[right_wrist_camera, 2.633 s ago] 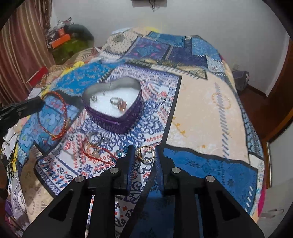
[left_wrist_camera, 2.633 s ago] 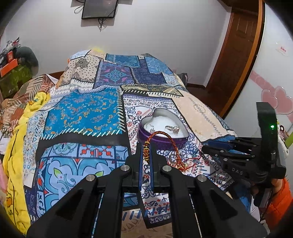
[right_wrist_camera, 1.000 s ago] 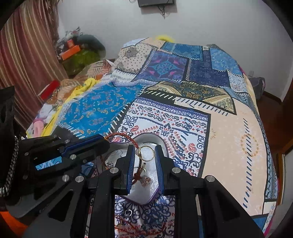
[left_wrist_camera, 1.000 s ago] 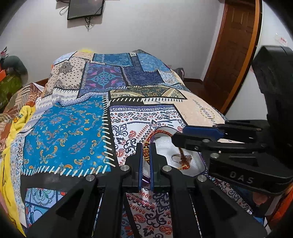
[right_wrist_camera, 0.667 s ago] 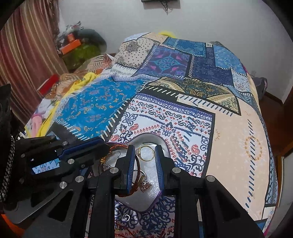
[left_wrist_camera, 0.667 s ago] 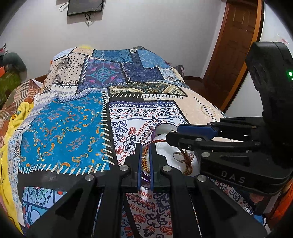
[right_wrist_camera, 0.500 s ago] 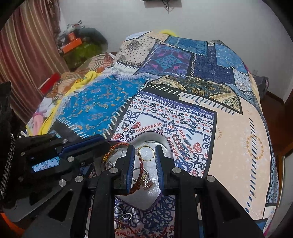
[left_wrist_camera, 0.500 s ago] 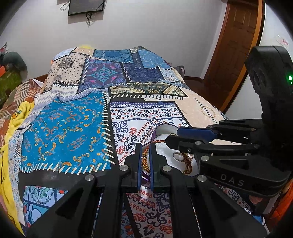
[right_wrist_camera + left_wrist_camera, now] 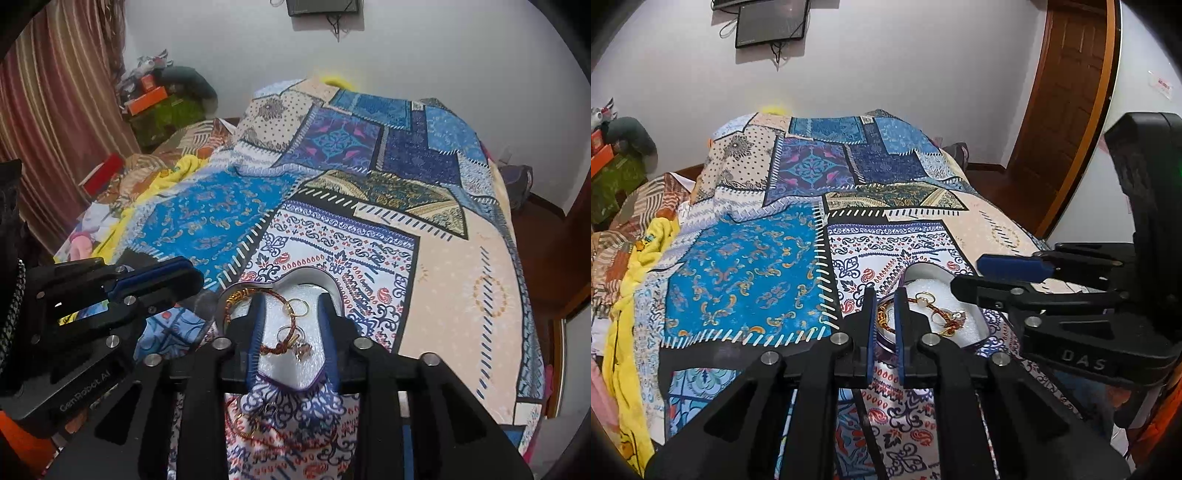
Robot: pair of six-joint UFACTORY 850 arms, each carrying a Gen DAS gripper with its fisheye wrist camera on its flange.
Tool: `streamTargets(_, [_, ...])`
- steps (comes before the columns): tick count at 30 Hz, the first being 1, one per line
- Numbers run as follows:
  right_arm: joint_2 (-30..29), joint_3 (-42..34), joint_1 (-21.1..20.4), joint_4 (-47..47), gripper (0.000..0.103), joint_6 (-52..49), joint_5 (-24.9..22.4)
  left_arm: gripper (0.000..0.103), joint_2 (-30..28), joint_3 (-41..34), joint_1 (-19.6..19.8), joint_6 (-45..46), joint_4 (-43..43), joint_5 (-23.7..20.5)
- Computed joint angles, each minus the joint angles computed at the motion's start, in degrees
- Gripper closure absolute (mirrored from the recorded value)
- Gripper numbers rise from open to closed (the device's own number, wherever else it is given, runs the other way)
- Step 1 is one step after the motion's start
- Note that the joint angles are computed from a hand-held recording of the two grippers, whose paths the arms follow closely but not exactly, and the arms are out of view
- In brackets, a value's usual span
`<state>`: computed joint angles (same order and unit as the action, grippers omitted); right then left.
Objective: Organize jewelry
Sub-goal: 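Lower the bracelet and gold ring into the heart tin and open both tools, then raise both tools away from the heart tin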
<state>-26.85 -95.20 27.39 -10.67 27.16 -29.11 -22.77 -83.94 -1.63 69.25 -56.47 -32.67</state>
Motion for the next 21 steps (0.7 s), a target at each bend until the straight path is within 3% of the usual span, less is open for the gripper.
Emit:
streamTargets(3, [1.9,1.8,0.5,-4.0,0.063,3.9,0.9,0.093,1.7,1.5,0.0,0.7,-0.3,0.6])
streamTargets(5, [3.1,2.9,0.8,-5.8,0.062,6.0,1.3,0.09,2.7,2.4,0.1,0.8,-0.1,0.9])
streamTargets(10, [6.3,6.1,1.4,-10.8,0.062,11.8,1.5,0.067,5.3,4.9,0.1,2.3,-0.9,2.3])
streamTargets(21, [10.7,12.0,1.8,-15.0,0.062,18.2,1.2,0.061,7.3,7.4,0.4,-1.6,4.1,1.2])
